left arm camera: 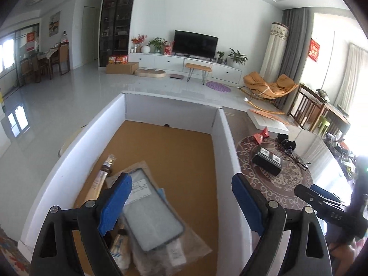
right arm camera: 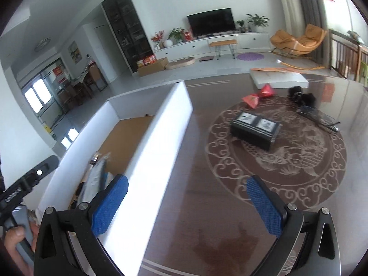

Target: Organize objects

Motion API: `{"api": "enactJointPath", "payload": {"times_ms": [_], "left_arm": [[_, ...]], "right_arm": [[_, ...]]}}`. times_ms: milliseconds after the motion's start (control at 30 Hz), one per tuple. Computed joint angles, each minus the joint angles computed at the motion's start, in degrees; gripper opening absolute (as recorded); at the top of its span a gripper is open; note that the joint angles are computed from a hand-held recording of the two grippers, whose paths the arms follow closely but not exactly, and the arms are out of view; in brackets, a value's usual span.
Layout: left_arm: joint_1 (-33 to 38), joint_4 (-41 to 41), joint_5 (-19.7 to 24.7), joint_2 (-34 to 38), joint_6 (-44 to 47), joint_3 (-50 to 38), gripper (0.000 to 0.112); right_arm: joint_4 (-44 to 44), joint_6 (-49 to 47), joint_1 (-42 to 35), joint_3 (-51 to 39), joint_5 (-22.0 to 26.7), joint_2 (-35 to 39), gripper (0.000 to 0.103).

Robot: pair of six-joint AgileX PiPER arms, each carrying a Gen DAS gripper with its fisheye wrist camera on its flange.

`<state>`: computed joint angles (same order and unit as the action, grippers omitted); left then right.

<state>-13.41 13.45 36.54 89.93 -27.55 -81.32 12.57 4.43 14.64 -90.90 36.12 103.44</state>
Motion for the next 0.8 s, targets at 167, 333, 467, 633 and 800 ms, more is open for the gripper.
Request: {"api": "enactJointPath", "payload": {"times_ms": [167,333,467,633,800], "left_arm": [[-9.45,-1.07,-0.40,2.07,1.31,-3.64,0.089],[-19.23,-4.87,-0.17,9.00,2.52,-10.24,0.101],[-23.79,-14.74,0.53,18.40,8.99,-18.17,0.101],[-27.58,-8.35,4.87,31.16,4.42,-29.08,0.101],[-26.92,-5.69,6.61,36.05,1.00,-31.39,0.101]], "right_arm": [[-14.09,9.57,-12.07,10.50,-5.24,-1.78,0.103],[-27.33,17.44,-22.55,18.17,-9.23,-2.50,0.103],[-20.25,14.50,-28.42,20.31,-11.18,-3.61,0.103],[-24.52,17.24,-26.37,19.11,-9.07,-2.18,0.103],[-25.85,17.63,-24.85,20.31,-10.29,-2.66,0.103]]}}
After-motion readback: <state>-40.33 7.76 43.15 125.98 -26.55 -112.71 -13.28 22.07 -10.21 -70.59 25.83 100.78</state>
